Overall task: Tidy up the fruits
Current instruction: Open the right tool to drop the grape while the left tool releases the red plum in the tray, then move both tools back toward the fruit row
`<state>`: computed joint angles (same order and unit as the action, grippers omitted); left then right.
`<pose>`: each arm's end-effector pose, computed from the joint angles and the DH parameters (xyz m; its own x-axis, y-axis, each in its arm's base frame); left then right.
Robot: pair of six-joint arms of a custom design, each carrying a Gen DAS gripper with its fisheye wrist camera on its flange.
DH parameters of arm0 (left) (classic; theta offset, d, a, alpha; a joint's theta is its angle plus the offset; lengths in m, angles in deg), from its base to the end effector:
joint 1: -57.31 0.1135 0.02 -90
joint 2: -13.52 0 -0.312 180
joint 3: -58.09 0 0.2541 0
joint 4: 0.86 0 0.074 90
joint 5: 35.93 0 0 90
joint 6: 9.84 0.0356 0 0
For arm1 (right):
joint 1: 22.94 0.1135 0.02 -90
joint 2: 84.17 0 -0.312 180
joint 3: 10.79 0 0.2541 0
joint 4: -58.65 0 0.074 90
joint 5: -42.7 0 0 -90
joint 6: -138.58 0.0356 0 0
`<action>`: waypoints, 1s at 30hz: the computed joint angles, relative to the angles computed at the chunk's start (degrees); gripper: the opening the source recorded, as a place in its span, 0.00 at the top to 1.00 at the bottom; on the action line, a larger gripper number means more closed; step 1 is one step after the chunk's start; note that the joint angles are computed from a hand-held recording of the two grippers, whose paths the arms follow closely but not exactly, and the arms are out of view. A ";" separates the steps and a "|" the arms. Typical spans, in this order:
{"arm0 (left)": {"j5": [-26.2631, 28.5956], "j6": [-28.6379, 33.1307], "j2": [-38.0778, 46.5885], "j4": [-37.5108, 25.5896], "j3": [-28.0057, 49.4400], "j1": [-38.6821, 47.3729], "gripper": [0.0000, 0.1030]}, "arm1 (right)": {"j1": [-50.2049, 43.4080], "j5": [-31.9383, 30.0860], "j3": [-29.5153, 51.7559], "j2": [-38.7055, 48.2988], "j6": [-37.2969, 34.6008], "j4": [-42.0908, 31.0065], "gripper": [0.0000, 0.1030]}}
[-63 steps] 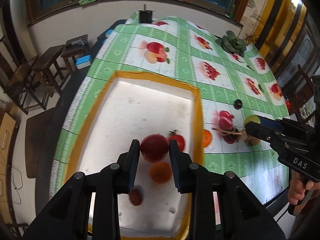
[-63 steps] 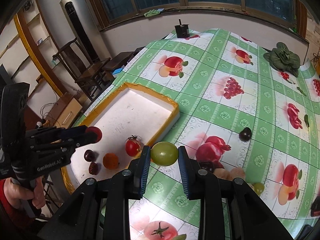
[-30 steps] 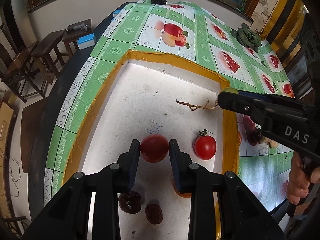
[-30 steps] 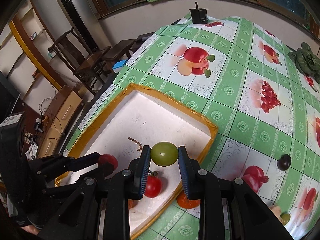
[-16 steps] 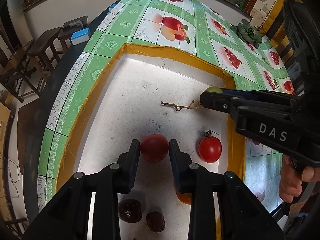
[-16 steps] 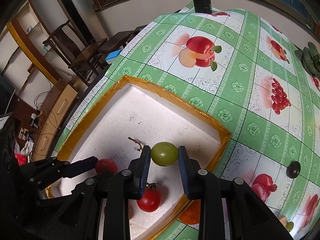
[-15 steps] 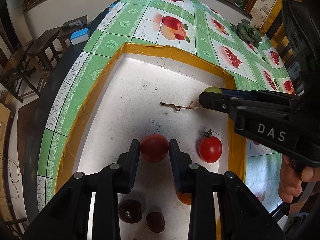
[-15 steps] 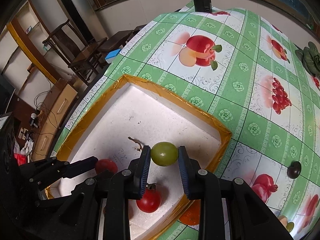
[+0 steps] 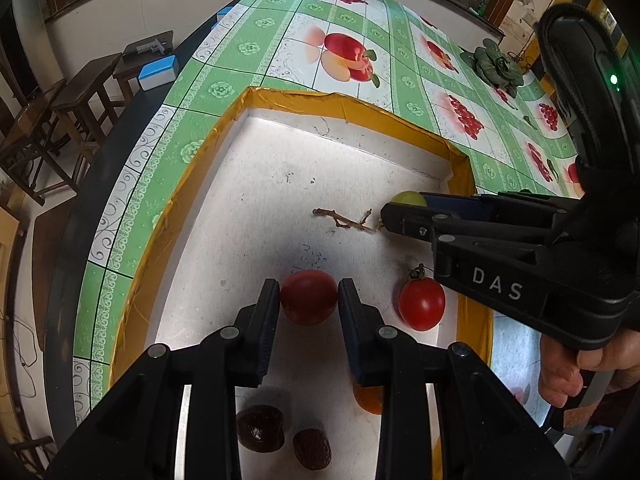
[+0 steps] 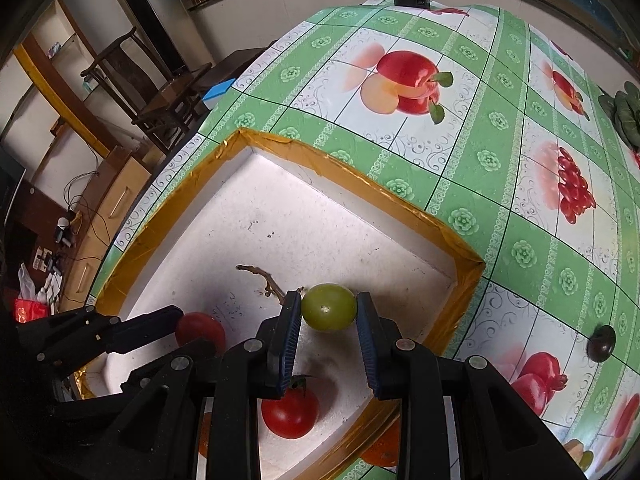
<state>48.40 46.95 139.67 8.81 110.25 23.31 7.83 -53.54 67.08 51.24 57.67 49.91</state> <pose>0.2685 -0.1769 0.0226 -0.9105 -0.0433 -0.4113 0.0267 0.9863 -0.1628 0.3611 0.2195 0.0180 -0.8630 -0.3311 -0.3815 -0.4150 0.8953 0.1618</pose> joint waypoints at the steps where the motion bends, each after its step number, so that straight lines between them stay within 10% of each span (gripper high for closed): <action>1: 0.03 -0.05 0.01 0.08 -0.07 0.03 0.73 | 0.06 0.13 0.10 0.19 -0.09 -0.10 0.72; 8: -0.95 -1.49 -0.11 0.61 -0.67 -0.19 0.70 | 0.48 1.29 0.65 0.33 0.15 -0.81 0.71; 13: -1.95 -2.85 -0.98 1.97 -2.25 -0.50 0.49 | -0.39 0.29 -2.11 -2.03 0.74 1.38 0.61; 30: -6.73 -6.48 -6.29 -0.25 -4.54 -5.25 0.45 | -7.36 -2.13 -19.66 -14.67 2.34 10.46 0.60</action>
<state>41.67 40.48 133.38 8.56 105.72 18.05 0.46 -55.67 47.42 36.57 60.01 60.37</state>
